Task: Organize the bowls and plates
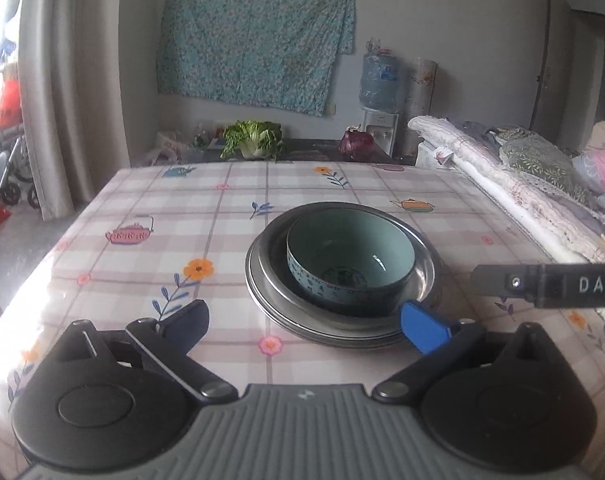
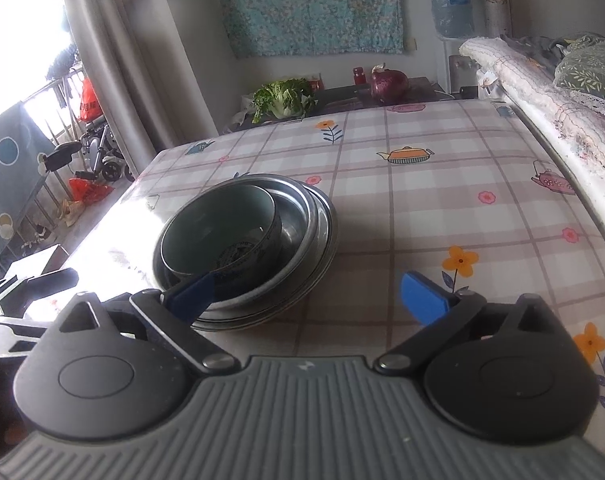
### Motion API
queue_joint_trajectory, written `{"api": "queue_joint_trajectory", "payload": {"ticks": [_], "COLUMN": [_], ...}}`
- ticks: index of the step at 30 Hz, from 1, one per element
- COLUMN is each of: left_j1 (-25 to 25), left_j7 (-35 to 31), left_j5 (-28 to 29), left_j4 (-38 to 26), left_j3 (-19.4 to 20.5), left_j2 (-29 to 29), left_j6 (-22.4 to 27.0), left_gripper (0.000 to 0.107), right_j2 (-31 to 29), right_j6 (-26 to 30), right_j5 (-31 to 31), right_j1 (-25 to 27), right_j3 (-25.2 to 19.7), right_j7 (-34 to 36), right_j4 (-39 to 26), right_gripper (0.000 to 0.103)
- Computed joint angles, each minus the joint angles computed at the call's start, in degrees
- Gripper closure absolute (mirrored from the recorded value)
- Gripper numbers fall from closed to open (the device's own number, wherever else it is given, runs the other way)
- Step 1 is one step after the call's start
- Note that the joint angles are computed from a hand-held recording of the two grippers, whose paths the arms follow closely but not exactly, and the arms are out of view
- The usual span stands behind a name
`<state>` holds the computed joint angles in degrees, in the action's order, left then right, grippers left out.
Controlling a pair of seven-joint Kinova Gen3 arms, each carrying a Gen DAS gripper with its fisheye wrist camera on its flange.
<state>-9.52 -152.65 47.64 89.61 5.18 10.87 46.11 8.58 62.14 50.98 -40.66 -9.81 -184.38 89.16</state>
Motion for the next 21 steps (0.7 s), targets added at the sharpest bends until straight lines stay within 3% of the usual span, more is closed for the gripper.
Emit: {"api": "queue_joint_trajectory", "payload": {"ticks": [6,8,10,14,16,21], "left_j1": [14.7,17.0,15.4,9.3,9.7,8.2], "left_j7": [13.7,18.4,22.7,28.0,30.1,34.1], "left_j5": [-13.3,-17.2,-20.8,-29.0,-31.7,-31.1], "left_j4": [-1.2,-2.4,-3.1,-4.6,-6.4,-13.9], "left_j3": [-12.0,-13.6,-10.9,-1.5,-1.1,-0.3], "left_j2": [-1.6,-1.3,-1.1,-0.4,0.6,4.7], "left_j6": [-5.4,-5.9,-6.5,-7.7,-6.4,4.4], "left_gripper": [0.005,0.005,0.005,0.005,0.005,0.005], "right_j2": [1.6,1.8,2.0,3.6,4.5,6.4], "right_j6": [7.5,9.5,11.0,14.8,16.0,17.3], "right_j5": [0.0,-0.4,-1.0,-3.8,-3.9,-5.2], "right_j1": [-2.9,-3.6,-4.0,-4.1,-4.6,-5.1], "right_j3": [-0.4,-0.4,-0.3,0.4,0.8,2.0], "right_j7": [1.1,0.9,0.8,2.3,3.3,7.0], "right_j4": [-3.9,-4.7,-5.4,-9.3,-10.9,-14.4], "right_gripper": [0.001,0.001,0.001,0.001,0.001,0.001]}}
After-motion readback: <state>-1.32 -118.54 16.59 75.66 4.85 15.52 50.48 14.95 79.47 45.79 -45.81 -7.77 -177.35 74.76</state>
